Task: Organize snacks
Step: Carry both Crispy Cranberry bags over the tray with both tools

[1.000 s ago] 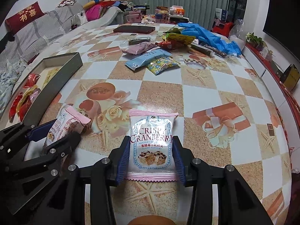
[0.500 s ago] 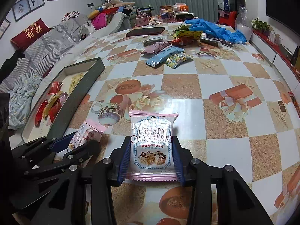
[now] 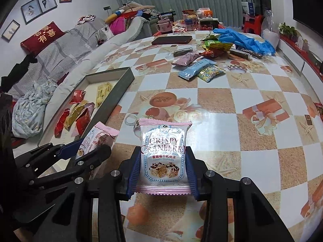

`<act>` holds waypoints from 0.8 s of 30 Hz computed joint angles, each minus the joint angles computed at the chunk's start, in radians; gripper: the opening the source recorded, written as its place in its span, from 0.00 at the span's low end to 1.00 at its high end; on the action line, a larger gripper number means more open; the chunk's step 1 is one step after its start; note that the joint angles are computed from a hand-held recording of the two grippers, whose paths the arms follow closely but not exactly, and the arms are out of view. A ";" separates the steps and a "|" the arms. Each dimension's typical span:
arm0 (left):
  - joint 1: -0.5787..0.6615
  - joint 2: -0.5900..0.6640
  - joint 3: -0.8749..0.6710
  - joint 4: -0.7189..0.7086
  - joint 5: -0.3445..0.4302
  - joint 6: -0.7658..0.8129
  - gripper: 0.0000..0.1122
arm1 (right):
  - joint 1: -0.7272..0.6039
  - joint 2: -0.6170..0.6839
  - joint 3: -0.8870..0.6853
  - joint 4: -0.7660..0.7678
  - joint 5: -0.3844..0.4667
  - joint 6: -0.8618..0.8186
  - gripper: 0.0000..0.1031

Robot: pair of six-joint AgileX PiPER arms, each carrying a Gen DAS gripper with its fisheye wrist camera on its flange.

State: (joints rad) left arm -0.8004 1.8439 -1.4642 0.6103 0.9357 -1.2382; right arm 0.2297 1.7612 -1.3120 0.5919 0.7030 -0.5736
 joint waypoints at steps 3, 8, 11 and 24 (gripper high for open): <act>0.007 -0.043 0.042 0.015 0.013 -0.025 0.36 | 0.038 -0.002 -0.007 -0.005 0.003 0.006 0.42; 0.032 -0.134 0.146 0.033 0.020 -0.078 0.36 | 0.121 0.000 -0.032 -0.043 -0.003 0.033 0.42; 0.054 -0.191 0.214 0.044 0.020 -0.110 0.36 | 0.172 0.010 -0.058 -0.067 -0.006 0.054 0.42; 0.200 -0.378 0.427 0.025 -0.003 -0.147 0.36 | 0.317 0.094 -0.238 -0.184 0.034 0.166 0.42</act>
